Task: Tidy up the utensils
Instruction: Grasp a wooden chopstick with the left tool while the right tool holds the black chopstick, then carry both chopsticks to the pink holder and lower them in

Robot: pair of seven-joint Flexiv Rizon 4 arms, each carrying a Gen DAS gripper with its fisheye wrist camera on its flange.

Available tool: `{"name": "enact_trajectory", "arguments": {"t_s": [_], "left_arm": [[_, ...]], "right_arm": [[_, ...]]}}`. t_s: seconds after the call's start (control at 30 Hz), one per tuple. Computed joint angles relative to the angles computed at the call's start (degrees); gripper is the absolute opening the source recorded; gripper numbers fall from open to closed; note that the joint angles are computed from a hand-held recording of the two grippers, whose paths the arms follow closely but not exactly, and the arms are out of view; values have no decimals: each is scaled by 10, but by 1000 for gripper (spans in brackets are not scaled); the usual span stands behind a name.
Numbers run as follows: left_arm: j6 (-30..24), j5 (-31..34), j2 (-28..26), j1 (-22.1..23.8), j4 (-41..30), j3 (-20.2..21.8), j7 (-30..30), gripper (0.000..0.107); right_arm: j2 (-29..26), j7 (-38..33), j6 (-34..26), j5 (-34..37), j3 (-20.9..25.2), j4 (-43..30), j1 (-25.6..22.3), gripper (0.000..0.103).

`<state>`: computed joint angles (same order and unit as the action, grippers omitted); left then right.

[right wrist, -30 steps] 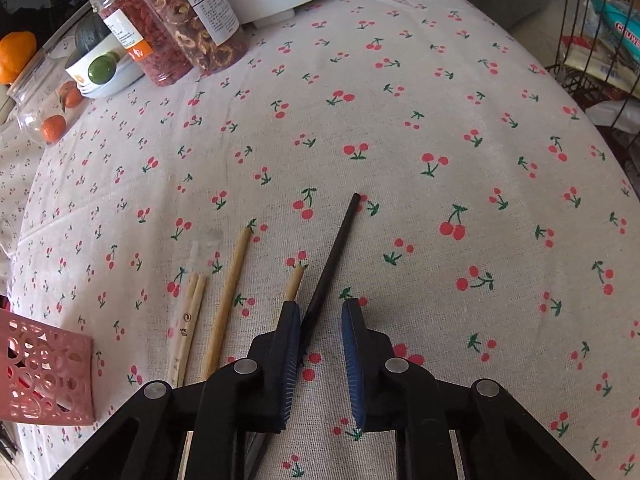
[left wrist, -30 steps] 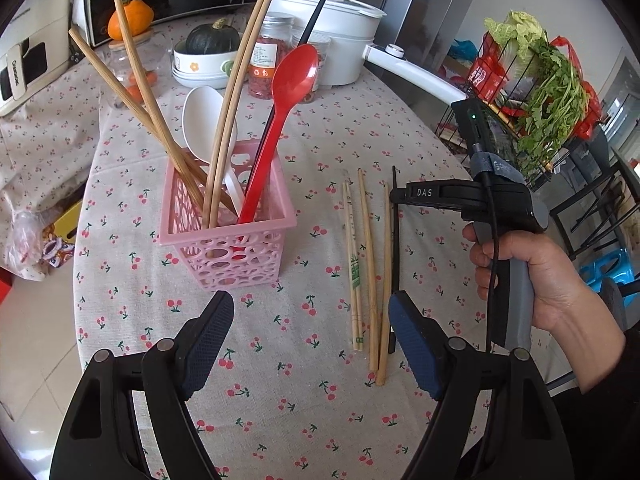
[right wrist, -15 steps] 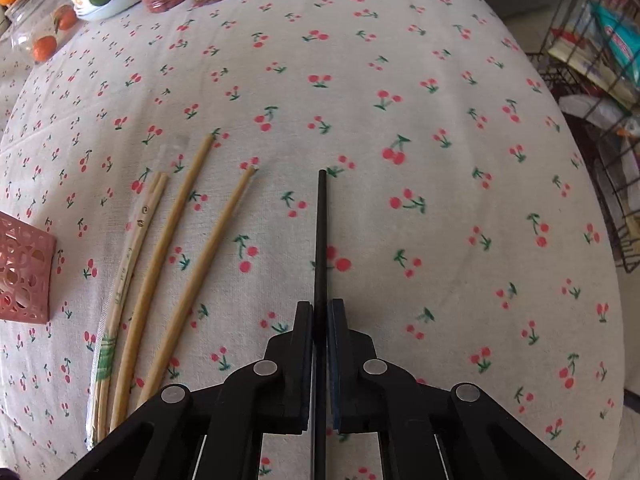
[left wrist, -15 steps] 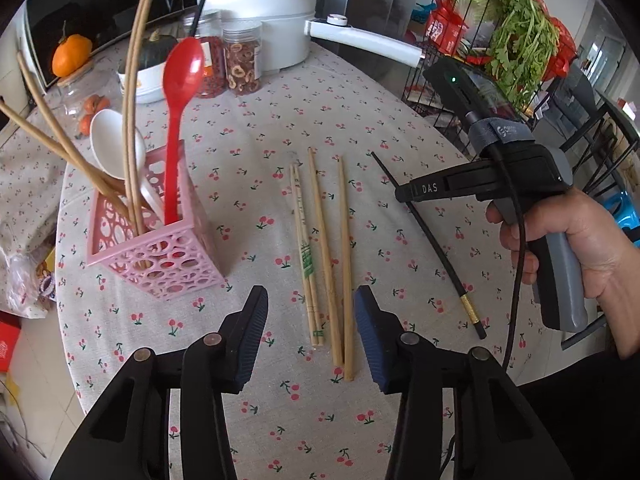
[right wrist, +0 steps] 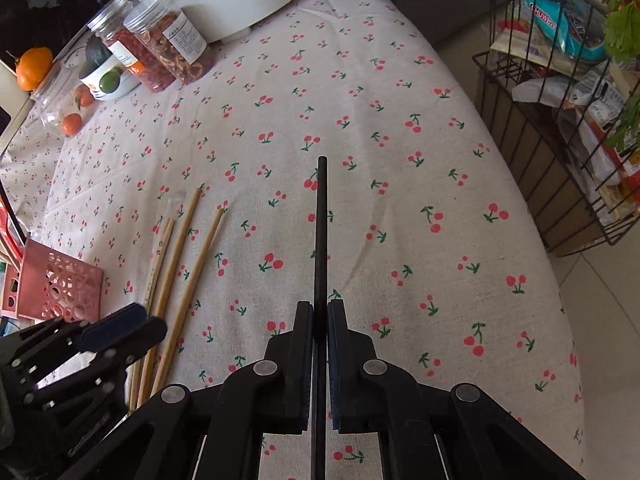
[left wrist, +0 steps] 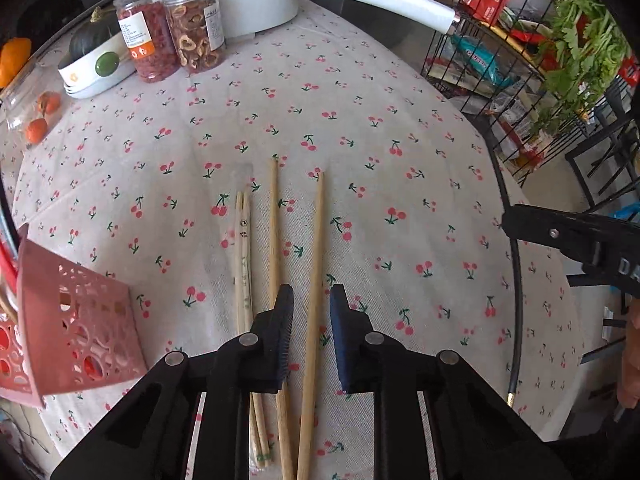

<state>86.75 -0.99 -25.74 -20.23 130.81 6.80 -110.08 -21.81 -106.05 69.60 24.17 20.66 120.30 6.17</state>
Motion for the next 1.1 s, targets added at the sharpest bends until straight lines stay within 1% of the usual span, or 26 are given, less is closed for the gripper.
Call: {"name": "enact_trajectory", "arguments": {"t_s": [0.07, 0.13, 0.2, 0.3, 0.37, 0.4, 0.43, 0.5, 0.63, 0.73, 0.77, 0.8, 0.87, 0.9, 0.97, 1.03, 1.1], "left_arm": [[-6, 1, -19, -2, -17, 8, -2, 17], [-8, -6, -31, 4, -25, 4, -4, 17], [-5, -5, -37, -2, -32, 12, -10, 17], [-22, 4, -42, -18, -48, 29, -12, 16], [-38, 13, -46, -30, -62, 43, -21, 10], [-40, 14, -44, -26, -61, 40, -23, 6], [-35, 12, -40, -18, -55, 33, -26, 6], [-14, 17, -27, -16, -38, 32, -34, 6], [17, 35, 26, -28, 10, 47, -43, 6], [45, 62, 76, -54, 49, 77, -57, 6], [52, 77, 93, -71, 60, 97, -67, 6], [53, 97, 111, -96, 67, 126, -82, 6], [49, 158, 143, -150, 74, 189, -128, 6], [46, 195, 158, -176, 75, 221, -157, 6], [31, 291, 190, -229, 70, 285, -235, 6], [19, 384, 223, -253, 67, 319, -314, 6], [-4, 483, 260, -259, 62, 330, -406, 6]], "right_arm": [[-2, -9, -8, 6, 3, -5, -7, 4], [-5, -16, -14, 11, 4, -9, -11, 4], [-6, -21, -19, 15, 3, -12, -12, 4], [-8, -17, -18, 9, -3, -11, -5, 4], [-9, -13, -16, 4, -6, -9, 0, 4], [-8, -11, -14, 2, -6, -7, 2, 4], [-6, -12, -12, 2, -5, -5, 3, 4], [3, -14, -1, 6, 0, 2, 3, 4], [30, -40, 14, 46, 23, 11, -10, 4], [53, -52, 27, 76, 29, 21, -4, 4], [62, -56, 32, 87, 31, 26, 0, 4], [70, -62, 36, 98, 34, 29, 3, 4], [86, -67, 49, 112, 33, 39, 18, 4], [94, -68, 56, 116, 32, 45, 26, 4], [107, -67, 78, 119, 29, 58, 46, 4], [119, -61, 101, 115, 24, 74, 64, 4], [129, -53, 121, 110, 22, 88, 78, 4]]}}
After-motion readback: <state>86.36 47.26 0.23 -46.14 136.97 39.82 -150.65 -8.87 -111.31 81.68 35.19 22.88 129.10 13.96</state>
